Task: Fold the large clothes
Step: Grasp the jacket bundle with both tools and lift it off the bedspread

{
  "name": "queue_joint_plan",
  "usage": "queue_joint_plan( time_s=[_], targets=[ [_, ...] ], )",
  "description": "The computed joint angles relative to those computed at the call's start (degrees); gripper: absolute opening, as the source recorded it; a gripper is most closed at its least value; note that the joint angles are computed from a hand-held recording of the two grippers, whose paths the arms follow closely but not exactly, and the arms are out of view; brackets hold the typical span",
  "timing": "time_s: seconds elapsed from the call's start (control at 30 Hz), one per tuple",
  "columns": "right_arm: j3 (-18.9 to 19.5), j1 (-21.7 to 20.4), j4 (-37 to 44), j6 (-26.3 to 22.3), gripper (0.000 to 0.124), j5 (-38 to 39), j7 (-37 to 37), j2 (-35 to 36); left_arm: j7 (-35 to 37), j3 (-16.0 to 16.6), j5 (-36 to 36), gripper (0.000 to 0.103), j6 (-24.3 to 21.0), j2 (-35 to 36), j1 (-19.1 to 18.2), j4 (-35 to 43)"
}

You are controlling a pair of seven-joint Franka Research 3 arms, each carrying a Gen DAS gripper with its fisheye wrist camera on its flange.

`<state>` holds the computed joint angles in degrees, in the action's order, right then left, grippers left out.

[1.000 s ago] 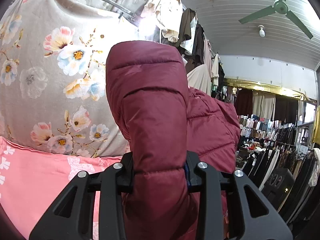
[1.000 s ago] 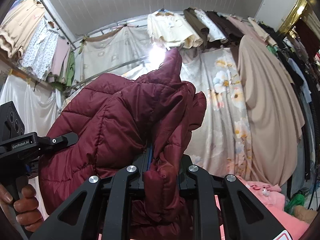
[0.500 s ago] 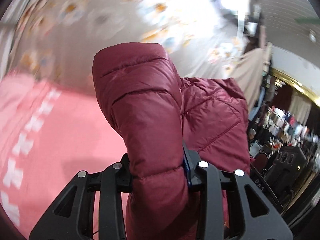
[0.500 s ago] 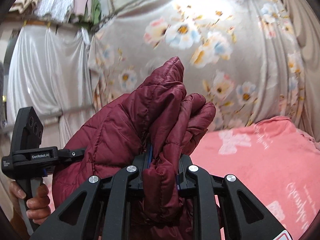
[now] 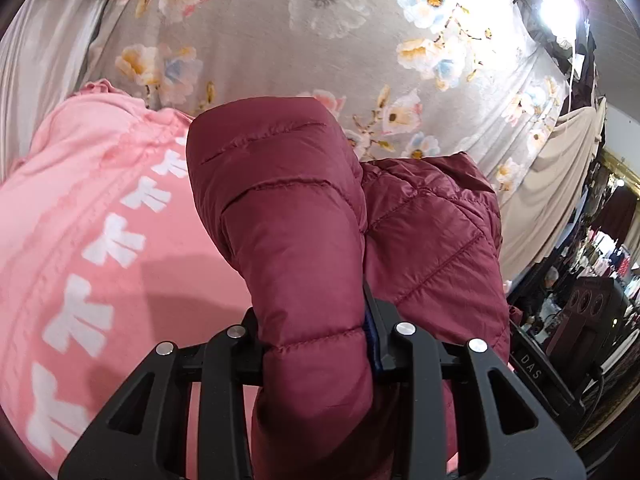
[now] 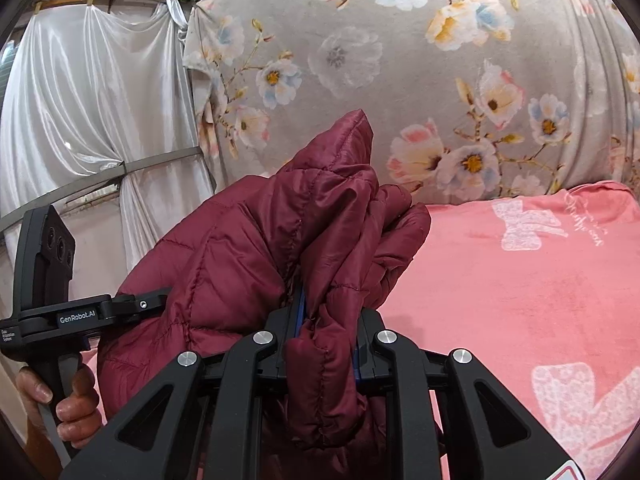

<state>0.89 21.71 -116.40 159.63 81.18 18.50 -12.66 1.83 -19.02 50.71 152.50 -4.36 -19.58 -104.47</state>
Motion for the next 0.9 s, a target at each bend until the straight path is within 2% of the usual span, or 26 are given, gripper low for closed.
queue_joint_plan(
  time_s=[0.1, 0.2, 0.27, 0.3, 0.33, 0.37, 0.47, 0.53, 0.6, 0.77, 0.9],
  targets=[
    [0.42, 0.12, 1.28, -2.79, 0.018, -2.04, 3.73, 1.49, 4.13, 1.11, -3.46, 0.032, -0.32, -1.62, 0.62, -1.69],
    [0.22, 0.73, -0.62, -6.82, 0.018, -1.17, 2.69, -0.84, 10.33, 1.81, -10.30, 0.032, -2.40, -4.66, 0.95, -3.71],
    [-0.74, 1.26, -3.20, -11.40, 0.018, 0.88, 1.79, -3.90, 15.22, 1.14, -14.04, 0.032, -6.68, -7.38, 0.60, -4.34],
    [-1.28, 1.73, -4.81, -13.68, 0.018, 2.76, 0.62, -5.94, 17.60, 0.34, -15.62, 0.032, -10.55, -9.49, 0.11, -4.43],
    [-1.42, 1.89, -5.38, -14.33, 0.018, 3.74, 0.21, -6.67, 18.70, -0.29, -16.40, 0.032, -12.56, -10.57, 0.12, -4.46],
    [-1.39, 1.92, -5.42, -14.27, 0.018, 4.48, -0.15, -6.80, 19.74, -1.37, -17.00, 0.032, -15.85, -12.24, -0.15, -4.10],
    [-0.52, 1.66, -3.10, -11.00, 0.018, 6.20, -2.19, -4.22, 20.15, -4.47, -14.71, 0.032, -21.44, -13.07, 0.78, -1.50],
    [0.12, 1.11, -0.43, -8.85, 0.018, 5.25, -1.09, -1.08, 19.32, -5.21, -12.22, 0.032, -21.31, -12.14, 1.64, -0.68],
    [1.13, 0.53, 2.58, -5.42, 0.018, 2.97, 0.34, 2.65, 17.21, -4.86, -10.08, 0.032, -18.75, -10.22, 2.50, -0.59],
    [3.06, -0.49, 9.49, 1.11, 0.018, -1.55, 3.44, 11.15, 14.76, -0.43, -9.72, 0.032, -7.23, -2.37, 3.82, -0.19],
    [4.81, -1.53, 15.00, 3.96, 0.018, -2.65, 4.65, 16.94, 16.56, 2.15, -9.70, 0.031, -3.13, 3.61, 3.75, 3.00]
  ],
)
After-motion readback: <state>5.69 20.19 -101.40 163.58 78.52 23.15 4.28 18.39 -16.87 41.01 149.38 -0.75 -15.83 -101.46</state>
